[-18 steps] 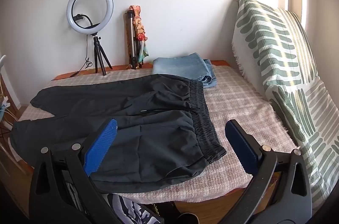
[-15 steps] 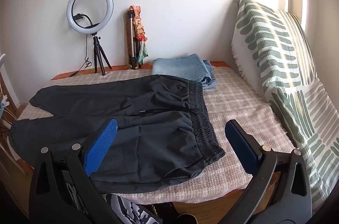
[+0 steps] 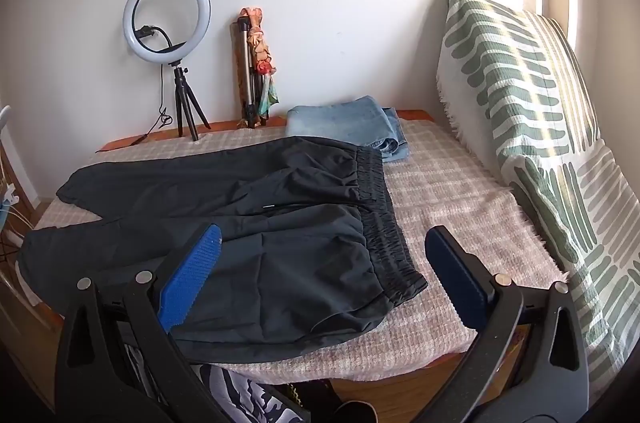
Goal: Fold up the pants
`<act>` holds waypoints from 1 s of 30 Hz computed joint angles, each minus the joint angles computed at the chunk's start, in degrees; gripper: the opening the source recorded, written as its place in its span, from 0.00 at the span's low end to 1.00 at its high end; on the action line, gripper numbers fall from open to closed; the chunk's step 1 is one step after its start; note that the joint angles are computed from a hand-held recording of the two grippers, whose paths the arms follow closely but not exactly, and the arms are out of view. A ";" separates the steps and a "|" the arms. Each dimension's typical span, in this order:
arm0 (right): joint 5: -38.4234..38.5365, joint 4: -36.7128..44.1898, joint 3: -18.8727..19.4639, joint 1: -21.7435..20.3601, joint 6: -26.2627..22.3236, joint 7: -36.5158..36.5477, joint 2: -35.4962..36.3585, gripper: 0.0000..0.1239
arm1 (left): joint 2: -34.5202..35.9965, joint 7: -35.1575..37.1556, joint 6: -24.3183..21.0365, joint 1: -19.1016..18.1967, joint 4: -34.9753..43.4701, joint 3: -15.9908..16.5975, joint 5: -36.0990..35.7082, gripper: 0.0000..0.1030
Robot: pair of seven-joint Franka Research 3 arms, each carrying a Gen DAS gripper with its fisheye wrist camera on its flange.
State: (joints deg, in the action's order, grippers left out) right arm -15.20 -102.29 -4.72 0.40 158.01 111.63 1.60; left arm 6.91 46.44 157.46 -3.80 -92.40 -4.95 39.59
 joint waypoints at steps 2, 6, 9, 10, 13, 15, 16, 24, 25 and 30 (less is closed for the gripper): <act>-0.06 -0.13 -0.05 -0.03 0.12 0.21 0.03 0.83 | 0.03 0.13 0.14 -0.04 0.06 -0.04 -0.06 0.99; -0.26 -0.40 -0.10 -0.10 0.14 0.56 -0.16 0.83 | -0.13 0.12 0.52 -0.01 -0.29 -0.09 -0.44 0.99; -0.04 -0.45 -0.10 -0.18 0.08 0.61 -0.20 0.83 | -0.13 0.46 0.54 -0.04 -0.34 -0.15 -0.62 0.99; 0.01 -0.44 -0.09 -0.20 0.10 0.54 -0.20 0.83 | -0.19 0.43 0.55 -0.09 -0.40 -0.13 -0.42 0.99; 0.68 -0.60 -0.04 -0.26 0.29 -0.01 -0.19 0.83 | -0.08 0.47 0.34 -0.21 -0.22 -0.17 -0.20 0.99; 0.90 -0.66 -0.09 -0.31 0.29 0.06 -0.15 0.83 | 0.12 0.71 0.15 -0.23 0.11 -0.22 -0.47 0.99; 1.05 -0.63 -0.14 -0.37 0.26 0.05 -0.05 0.83 | 0.19 0.54 0.12 -0.30 0.21 -0.17 -0.30 0.99; 1.68 -0.89 -0.21 -0.35 0.58 -0.30 0.06 0.83 | 0.63 0.78 -0.04 -0.38 0.86 -0.04 -0.60 0.99; 1.64 -0.85 -0.22 -0.35 0.58 -0.30 0.09 0.83 | 0.68 0.78 0.00 -0.38 0.89 -0.03 -0.68 0.99; 1.83 -0.94 -0.24 -0.28 0.68 -0.42 0.17 0.83 | 0.69 1.07 -0.04 -0.40 0.83 -0.02 -1.00 0.99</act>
State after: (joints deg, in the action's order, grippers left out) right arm -13.37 -103.24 -4.96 0.11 158.69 111.21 1.77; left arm 7.60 47.51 157.42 -4.20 -91.57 -4.98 38.60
